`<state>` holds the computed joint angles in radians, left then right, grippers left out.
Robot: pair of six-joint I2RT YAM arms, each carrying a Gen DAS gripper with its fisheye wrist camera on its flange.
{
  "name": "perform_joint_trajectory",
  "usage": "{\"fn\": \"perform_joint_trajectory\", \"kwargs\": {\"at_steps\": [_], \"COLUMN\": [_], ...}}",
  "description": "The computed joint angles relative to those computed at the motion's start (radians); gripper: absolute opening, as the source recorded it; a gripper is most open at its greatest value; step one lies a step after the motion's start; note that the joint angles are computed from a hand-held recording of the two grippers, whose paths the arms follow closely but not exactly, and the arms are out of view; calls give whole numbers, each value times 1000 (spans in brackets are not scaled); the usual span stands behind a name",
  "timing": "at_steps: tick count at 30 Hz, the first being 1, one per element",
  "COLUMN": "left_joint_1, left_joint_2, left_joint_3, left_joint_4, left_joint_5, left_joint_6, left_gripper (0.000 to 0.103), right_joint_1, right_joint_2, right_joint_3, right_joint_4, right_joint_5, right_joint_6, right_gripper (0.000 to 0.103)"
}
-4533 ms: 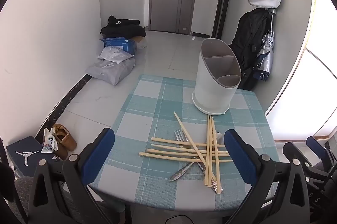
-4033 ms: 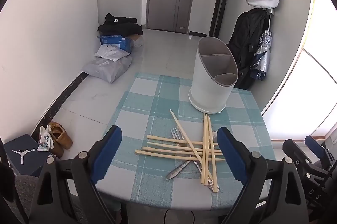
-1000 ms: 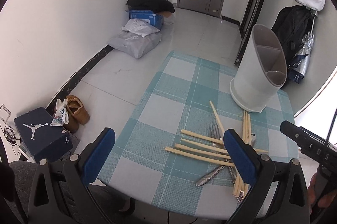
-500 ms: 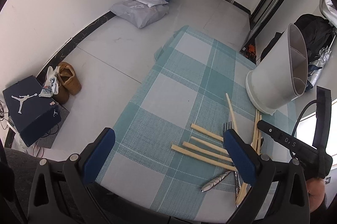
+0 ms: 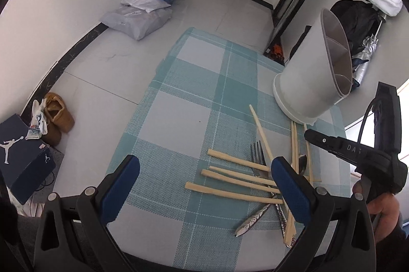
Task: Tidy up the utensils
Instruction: 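Lower the right gripper onto a wooden chopstick and close on it, then lift the chopstick with the right gripper while the left gripper grasps another chopstick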
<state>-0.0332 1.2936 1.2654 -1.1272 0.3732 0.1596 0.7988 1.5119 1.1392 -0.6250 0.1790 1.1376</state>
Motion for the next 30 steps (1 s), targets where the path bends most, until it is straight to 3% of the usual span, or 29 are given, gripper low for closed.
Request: {"fn": "perform_joint_trajectory", "kwargs": {"at_steps": [8,14,20,26,30], "left_joint_1": [5,-71,-187,-258,-261], "left_joint_2": [104,191,348,432,457], "left_joint_3": [103,206,330,372,378], "left_joint_4": [-115,-143,-190,-180,-210], "left_joint_5": [53,62,29,-92,-95], "left_joint_6": [-27,-39,-81,-141,-168], "left_gripper": [101,101,99,84,74], "right_joint_1": [20,23,26,100,102], "right_joint_2": [-160,-284,-391,-416,-421], "right_joint_3": [-104,-186,-186,-152,-152], "right_joint_4": [45,82,11,-46,-49], "right_joint_5": [61,94,153,249,253], "right_joint_6": [73,65,55,97,85], "right_gripper": [4,4,4,4,4]}}
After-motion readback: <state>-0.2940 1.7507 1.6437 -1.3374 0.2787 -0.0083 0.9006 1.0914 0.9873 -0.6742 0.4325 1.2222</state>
